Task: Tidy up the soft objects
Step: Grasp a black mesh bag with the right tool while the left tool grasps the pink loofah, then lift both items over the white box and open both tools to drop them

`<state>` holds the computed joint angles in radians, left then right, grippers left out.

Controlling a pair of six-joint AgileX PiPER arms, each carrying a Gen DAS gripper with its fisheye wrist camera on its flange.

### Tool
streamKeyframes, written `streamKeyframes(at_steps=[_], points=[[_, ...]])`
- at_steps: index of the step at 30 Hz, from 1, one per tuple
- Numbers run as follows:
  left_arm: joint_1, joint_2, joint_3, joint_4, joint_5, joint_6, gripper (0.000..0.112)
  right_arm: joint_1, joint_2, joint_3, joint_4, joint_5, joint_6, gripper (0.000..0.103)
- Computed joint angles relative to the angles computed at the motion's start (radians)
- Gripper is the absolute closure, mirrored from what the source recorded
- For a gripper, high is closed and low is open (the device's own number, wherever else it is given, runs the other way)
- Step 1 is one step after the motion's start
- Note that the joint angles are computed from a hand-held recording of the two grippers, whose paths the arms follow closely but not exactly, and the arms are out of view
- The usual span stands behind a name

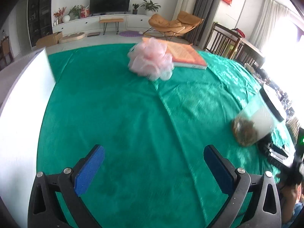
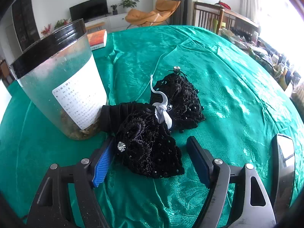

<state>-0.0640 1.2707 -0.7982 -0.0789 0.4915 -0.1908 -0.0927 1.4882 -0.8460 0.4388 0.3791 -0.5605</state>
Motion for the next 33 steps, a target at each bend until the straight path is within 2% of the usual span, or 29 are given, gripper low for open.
streamKeyframes(at_steps=[2, 4, 8, 11, 13, 14, 15, 16, 17, 18, 22, 25, 28, 31, 33], points=[[-0.001, 0.137, -0.176, -0.015, 0.030, 0.026, 0.009, -0.002, 0.000, 0.001, 0.003, 0.000, -0.004, 0.025], [0.009, 0.293, -0.372, -0.005, 0.095, 0.012, 0.009, 0.000, -0.001, 0.001, 0.000, 0.000, -0.001, 0.025], [0.001, 0.593, -0.736, 0.143, 0.246, -0.123, 0.009, -0.002, -0.001, 0.001, 0.008, 0.002, -0.007, 0.024], [-0.013, 0.747, -0.907, 0.259, 0.307, -0.216, 0.009, -0.004, 0.002, 0.001, 0.029, 0.006, -0.030, 0.023], [-0.003, 0.815, -0.975, 0.275, 0.323, -0.235, 0.010, -0.008, 0.003, 0.000, 0.044, 0.009, -0.046, 0.022], [0.009, 0.836, -0.989, 0.249, 0.311, -0.217, 0.015, -0.012, 0.004, 0.000, 0.058, 0.012, -0.061, 0.022], [0.026, 0.839, -0.980, 0.211, 0.282, -0.188, 0.041, -0.017, 0.003, 0.000, 0.075, 0.017, -0.077, 0.022], [0.039, 0.846, -0.986, 0.190, 0.280, -0.171, 0.057, -0.023, 0.004, -0.002, 0.095, 0.023, -0.096, 0.022], [0.047, 0.838, -0.972, 0.189, 0.271, -0.170, 0.067, -0.032, 0.005, -0.003, 0.122, 0.030, -0.122, 0.021], [0.058, 0.803, -0.919, 0.165, 0.227, -0.148, 0.071, -0.042, 0.006, -0.004, 0.151, 0.038, -0.150, 0.021], [0.083, 0.584, -0.627, -0.018, 0.099, 0.050, 0.073, -0.105, 0.010, -0.003, 0.325, 0.096, -0.313, 0.021], [0.064, 0.381, -0.408, -0.090, 0.064, 0.179, 0.073, -0.182, 0.019, -0.003, 0.484, 0.180, -0.447, 0.022], [0.032, 0.197, -0.234, -0.106, 0.058, 0.252, 0.073, -0.220, 0.046, -0.067, 0.437, 0.294, -0.379, 0.022], [0.013, 0.066, -0.122, -0.130, 0.064, 0.268, 0.073, -0.283, 0.093, -0.165, 0.449, 0.453, -0.296, 0.022], [-0.008, 0.016, -0.070, -0.128, 0.056, 0.244, 0.073, -0.296, 0.107, -0.226, 0.409, 0.491, -0.191, 0.022]])
